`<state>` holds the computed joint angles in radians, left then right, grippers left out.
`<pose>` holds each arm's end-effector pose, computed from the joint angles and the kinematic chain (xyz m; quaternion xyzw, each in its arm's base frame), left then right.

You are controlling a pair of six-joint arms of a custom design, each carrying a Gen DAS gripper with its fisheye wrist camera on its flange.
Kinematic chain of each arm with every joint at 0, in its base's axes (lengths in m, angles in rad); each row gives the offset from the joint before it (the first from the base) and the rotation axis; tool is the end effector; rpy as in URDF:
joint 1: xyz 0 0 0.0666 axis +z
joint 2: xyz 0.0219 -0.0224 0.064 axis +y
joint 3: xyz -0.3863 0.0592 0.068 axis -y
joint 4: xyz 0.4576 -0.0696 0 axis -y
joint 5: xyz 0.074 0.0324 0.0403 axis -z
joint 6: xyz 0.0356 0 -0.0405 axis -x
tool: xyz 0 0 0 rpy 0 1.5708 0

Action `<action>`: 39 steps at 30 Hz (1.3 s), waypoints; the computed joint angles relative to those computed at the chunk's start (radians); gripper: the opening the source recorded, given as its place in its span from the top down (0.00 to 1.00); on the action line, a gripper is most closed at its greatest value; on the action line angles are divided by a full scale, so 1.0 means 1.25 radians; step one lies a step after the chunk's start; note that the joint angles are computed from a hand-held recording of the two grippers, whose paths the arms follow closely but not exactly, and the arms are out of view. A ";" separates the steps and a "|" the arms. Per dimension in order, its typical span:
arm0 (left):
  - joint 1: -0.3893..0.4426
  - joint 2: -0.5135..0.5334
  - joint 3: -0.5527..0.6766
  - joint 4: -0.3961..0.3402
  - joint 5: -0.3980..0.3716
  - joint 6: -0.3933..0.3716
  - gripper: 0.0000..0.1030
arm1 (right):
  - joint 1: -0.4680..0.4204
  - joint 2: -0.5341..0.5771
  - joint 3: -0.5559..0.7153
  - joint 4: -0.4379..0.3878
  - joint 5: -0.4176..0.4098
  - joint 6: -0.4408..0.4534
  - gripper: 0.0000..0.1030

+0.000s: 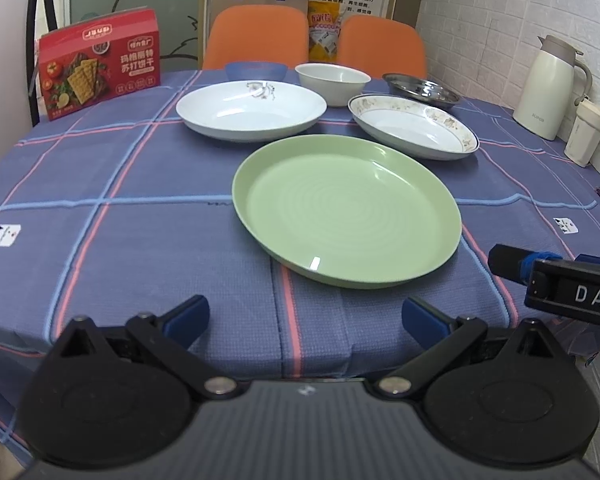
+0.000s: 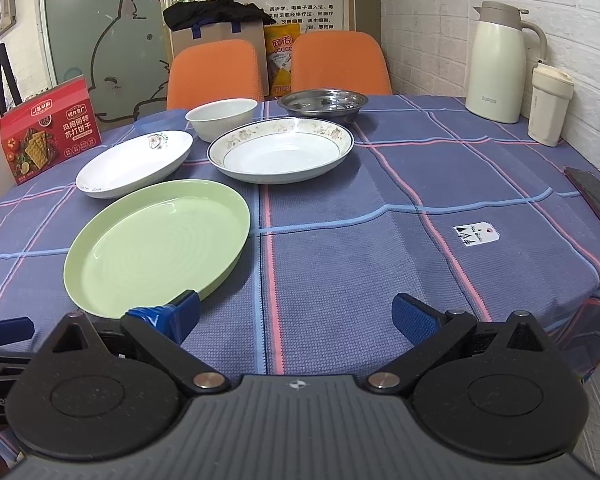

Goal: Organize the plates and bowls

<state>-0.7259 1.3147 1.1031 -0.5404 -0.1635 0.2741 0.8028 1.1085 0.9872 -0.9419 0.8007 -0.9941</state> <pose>0.3901 -0.3390 0.3507 0.1731 0.8983 -0.1245 0.3841 0.3053 0.2787 0.3649 0.1825 0.8780 -0.0541 0.4392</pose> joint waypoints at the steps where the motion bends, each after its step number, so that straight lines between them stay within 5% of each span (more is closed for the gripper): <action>1: 0.001 0.002 0.002 -0.001 0.001 -0.001 0.01 | -0.002 0.002 0.001 0.002 -0.001 0.001 0.12; 39: 0.069 0.162 0.215 -0.114 -0.008 -0.003 0.01 | -0.126 0.088 0.091 0.046 -0.127 0.130 0.13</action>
